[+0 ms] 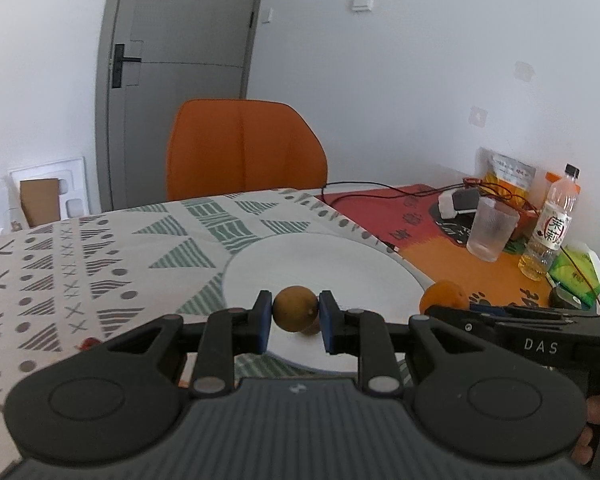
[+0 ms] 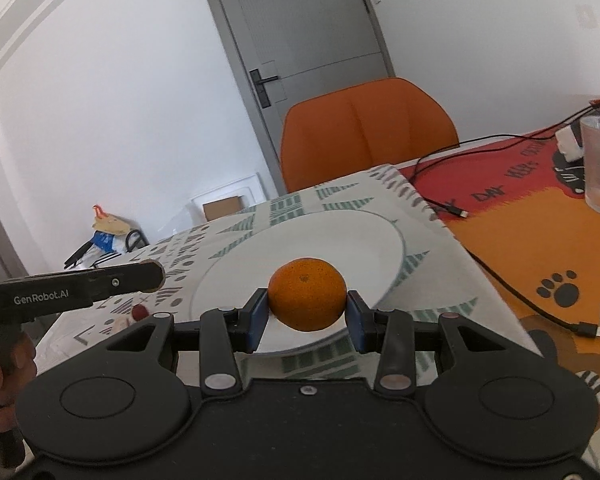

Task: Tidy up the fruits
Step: 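Carry the apricot with the left tool while the right tool carries the orange to the plate, then open the left tool over the plate while the right tool releases the orange there, then move both tools back from the plate toward the remaining fruit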

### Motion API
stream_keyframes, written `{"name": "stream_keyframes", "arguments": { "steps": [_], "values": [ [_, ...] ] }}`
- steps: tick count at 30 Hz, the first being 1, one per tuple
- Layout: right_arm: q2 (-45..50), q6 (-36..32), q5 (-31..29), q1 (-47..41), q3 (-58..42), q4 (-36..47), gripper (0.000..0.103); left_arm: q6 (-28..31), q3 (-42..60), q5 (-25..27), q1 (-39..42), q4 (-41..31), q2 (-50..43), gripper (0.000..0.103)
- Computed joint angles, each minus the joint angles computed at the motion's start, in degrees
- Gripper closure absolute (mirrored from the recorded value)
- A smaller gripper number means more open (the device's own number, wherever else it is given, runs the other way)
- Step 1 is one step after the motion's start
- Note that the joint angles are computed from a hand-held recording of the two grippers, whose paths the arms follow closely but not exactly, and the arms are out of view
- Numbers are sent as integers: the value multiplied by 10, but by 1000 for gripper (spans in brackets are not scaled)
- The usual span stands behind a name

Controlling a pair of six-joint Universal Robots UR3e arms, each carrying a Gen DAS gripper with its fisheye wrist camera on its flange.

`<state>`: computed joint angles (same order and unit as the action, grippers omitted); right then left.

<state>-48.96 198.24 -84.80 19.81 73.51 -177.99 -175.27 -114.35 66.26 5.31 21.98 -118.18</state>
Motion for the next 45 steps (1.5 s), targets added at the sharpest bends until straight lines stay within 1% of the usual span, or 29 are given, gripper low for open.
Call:
{"name": "stream_keyframes", "arguments": {
  "steps": [12,14,17,20,22,23,24,25,26,27,28,30,33,35,40,45],
  "values": [
    [14,5,9,-24,-3,-11,64,-9,114,29,-50,-66,-69,79],
    [11,7,8,-24,2,-12,64,-13,123,32,-54,-74,-73,79],
    [11,8,5,-24,5,-13,64,-17,127,37,-55,-78,-74,76],
    [13,9,5,-25,1,-10,64,-23,122,33,-49,-93,-65,74],
    [15,9,3,-23,-4,-8,63,-26,109,24,-40,-96,-54,70],
    [17,10,2,-23,-8,-6,63,-27,104,21,-37,-93,-50,64],
    [18,11,2,-22,-10,-5,63,-29,96,23,-34,-88,-44,55],
    [21,11,2,-21,-16,-2,61,-31,90,28,-33,-84,-40,49],
    [22,11,3,-21,-17,-4,59,-34,85,34,-32,-79,-35,39],
    [23,11,0,-18,-17,-10,58,-37,76,42,-30,-69,-30,33],
    [23,9,-4,-16,-17,-15,58,-40,68,46,-28,-59,-26,30],
    [21,4,0,-14,-18,-18,57,-46,52,50,-22,-42,-17,22],
    [19,3,-9,-8,-23,-13,50,-54,27,52,-11,-21,1,16],
    [17,3,-11,-4,-25,-12,47,-56,13,59,-7,-11,13,14],
    [15,6,-19,5,-28,-12,27,-64,-29,71,11,14,44,10],
    [12,8,-18,14,-26,-18,14,-69,-73,58,41,37,74,9]
  ]
}}
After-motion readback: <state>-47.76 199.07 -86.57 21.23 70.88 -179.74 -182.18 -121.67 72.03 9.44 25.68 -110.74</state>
